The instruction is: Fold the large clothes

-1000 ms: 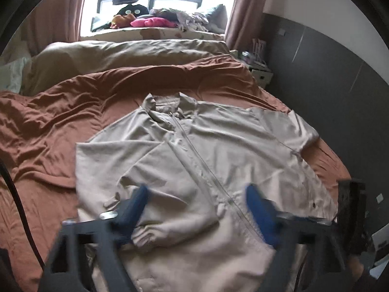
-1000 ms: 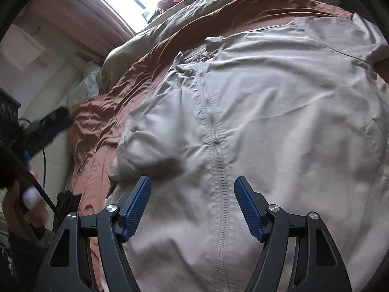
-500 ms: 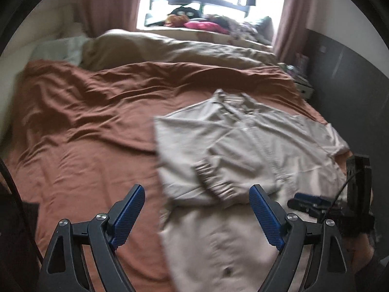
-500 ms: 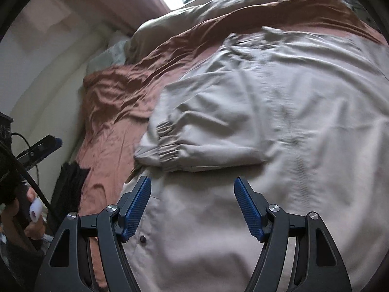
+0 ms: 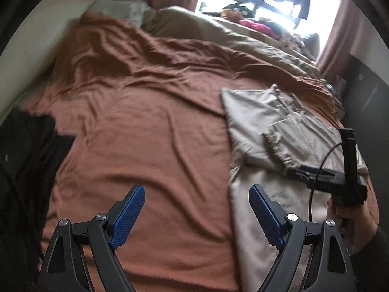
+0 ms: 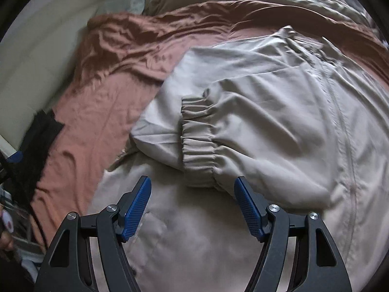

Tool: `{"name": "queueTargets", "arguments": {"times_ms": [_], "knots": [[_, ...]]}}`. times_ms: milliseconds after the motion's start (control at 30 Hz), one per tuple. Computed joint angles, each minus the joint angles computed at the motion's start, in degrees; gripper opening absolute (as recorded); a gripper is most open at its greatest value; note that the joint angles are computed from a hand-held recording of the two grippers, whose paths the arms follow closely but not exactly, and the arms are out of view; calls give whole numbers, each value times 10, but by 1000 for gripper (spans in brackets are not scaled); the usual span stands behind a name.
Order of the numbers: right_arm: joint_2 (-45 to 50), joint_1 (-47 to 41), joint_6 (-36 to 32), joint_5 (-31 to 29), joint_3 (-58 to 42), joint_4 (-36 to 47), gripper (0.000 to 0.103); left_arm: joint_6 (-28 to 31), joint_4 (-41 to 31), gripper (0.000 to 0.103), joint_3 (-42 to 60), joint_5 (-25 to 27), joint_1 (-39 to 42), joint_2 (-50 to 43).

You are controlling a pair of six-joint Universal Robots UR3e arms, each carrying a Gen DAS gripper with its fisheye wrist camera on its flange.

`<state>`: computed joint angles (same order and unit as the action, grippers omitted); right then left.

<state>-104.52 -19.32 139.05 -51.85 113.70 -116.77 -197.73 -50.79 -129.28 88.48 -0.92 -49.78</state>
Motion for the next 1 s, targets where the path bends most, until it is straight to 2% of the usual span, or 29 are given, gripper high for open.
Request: {"name": "queueTargets", "arguments": {"times_ms": [33,67,100,133,267,333,567,800,933,1000], "knots": [[17,22,26,-20,4,-48,69,6,-12,88,-16,-14,21,24],[50,54,60,-53,2,-109,61,11,-22,88,-26,-25,38,43],[77,74,76,-77,-8,-134,43,14,-31,88,-36,-37,55,62],[101,88,86,-97,-19,-145,40,16,-36,88,-43,-46,67,73],[103,56,74,-47,-35,-111,26,6,-12,88,-52,-49,64,56],[78,24,51,-18,-32,-81,5,-10,26,88,-47,-45,42,10],[3,-114,-52,77,-61,85,5,-47,147,88,9,-14,-58,-164],[-40,-291,-223,125,-118,307,4,-61,183,87,76,18,-110,-271],[-21,-362,-264,128,-156,365,3,-76,180,86,114,33,-125,-324],[1,-393,-262,128,-173,366,3,-82,177,86,128,29,-124,-347]]}}
